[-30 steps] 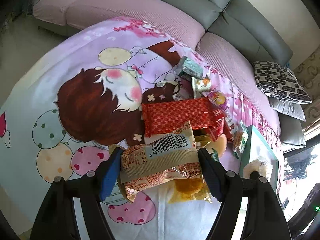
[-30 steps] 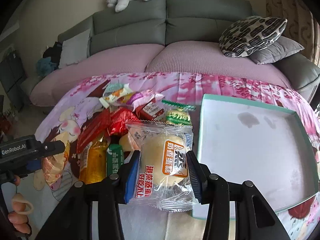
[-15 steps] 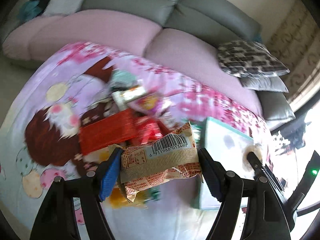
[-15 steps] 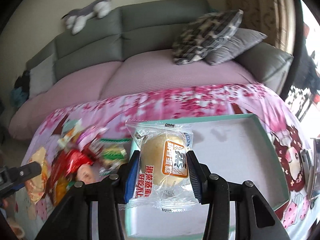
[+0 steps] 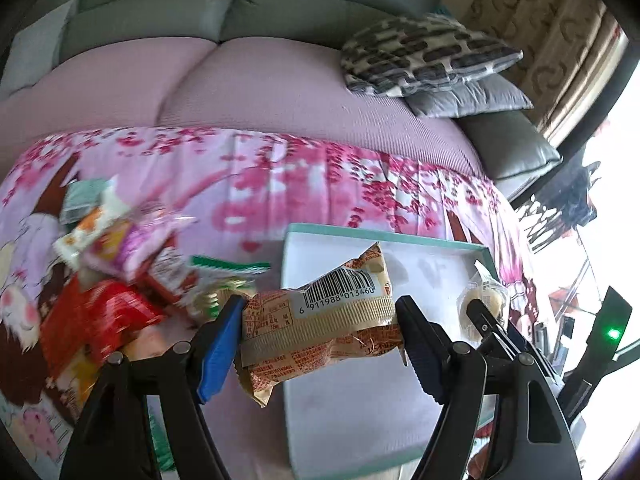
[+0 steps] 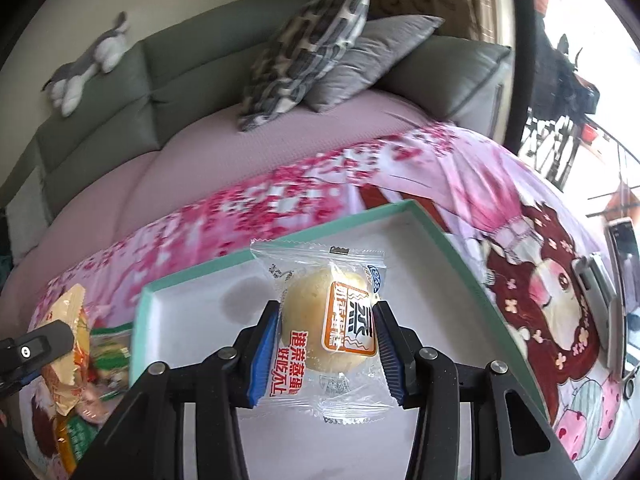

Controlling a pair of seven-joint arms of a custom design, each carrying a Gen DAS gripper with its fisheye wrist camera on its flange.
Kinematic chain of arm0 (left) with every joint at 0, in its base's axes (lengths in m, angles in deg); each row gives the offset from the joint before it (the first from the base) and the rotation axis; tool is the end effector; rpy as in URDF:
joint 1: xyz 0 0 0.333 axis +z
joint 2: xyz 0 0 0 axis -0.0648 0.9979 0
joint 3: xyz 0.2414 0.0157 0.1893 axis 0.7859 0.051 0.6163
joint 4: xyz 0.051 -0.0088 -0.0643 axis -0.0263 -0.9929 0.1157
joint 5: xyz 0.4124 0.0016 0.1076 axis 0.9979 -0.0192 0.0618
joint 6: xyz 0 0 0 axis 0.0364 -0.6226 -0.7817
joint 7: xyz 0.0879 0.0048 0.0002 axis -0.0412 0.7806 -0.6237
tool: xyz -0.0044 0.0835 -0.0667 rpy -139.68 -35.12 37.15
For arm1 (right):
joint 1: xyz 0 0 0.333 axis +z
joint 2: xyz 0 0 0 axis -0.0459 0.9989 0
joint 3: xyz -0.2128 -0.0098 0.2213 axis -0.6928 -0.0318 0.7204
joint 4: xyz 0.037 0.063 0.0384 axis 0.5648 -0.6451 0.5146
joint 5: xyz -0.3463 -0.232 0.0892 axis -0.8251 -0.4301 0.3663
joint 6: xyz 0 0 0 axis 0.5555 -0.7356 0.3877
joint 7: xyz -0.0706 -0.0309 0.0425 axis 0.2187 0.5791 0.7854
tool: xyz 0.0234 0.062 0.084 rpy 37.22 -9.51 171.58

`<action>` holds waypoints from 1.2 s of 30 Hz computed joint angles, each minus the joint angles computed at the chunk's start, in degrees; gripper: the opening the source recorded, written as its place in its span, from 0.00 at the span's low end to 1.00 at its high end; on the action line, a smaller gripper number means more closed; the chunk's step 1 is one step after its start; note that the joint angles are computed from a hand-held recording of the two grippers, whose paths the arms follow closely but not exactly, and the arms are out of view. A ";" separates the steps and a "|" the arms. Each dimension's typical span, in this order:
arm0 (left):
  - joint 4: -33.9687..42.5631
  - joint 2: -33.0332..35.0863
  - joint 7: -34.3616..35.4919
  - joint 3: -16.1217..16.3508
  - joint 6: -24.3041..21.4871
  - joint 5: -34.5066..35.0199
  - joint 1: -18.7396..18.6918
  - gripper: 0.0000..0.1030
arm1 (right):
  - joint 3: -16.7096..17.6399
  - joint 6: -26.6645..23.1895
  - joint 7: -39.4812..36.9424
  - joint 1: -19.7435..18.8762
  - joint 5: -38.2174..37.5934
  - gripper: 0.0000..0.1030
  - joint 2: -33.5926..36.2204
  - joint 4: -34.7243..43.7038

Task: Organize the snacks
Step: 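Lower the bread pack into the tray with the left tool while the right tool releases the bun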

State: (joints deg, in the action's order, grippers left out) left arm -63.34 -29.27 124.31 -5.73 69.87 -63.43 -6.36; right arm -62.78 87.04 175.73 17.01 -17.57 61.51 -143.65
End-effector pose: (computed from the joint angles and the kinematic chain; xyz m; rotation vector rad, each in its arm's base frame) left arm 0.7031 -0.1880 0.4082 -2.0602 1.9621 -0.8660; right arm 0.6724 0.0965 0.3716 -1.4700 2.0473 -0.6587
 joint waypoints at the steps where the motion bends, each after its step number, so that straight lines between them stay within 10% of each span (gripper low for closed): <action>1: 1.57 1.48 -0.24 0.19 -0.14 0.83 -0.70 0.75 | -0.08 -0.27 -0.03 -0.19 0.20 0.48 0.26 0.14; 22: 21.94 18.28 -4.69 2.16 -6.57 10.65 -7.55 0.75 | -0.86 -1.79 0.48 -2.40 0.51 0.49 1.97 0.85; 36: 15.22 11.74 -8.86 3.95 -6.21 13.40 -7.56 0.82 | 1.42 -4.39 -3.09 -3.92 2.88 0.52 -0.58 -0.10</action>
State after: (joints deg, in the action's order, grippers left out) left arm -48.13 -17.53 115.45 -1.79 63.66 -50.03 -13.92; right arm -61.36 82.65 172.64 13.09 -14.69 60.93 -143.76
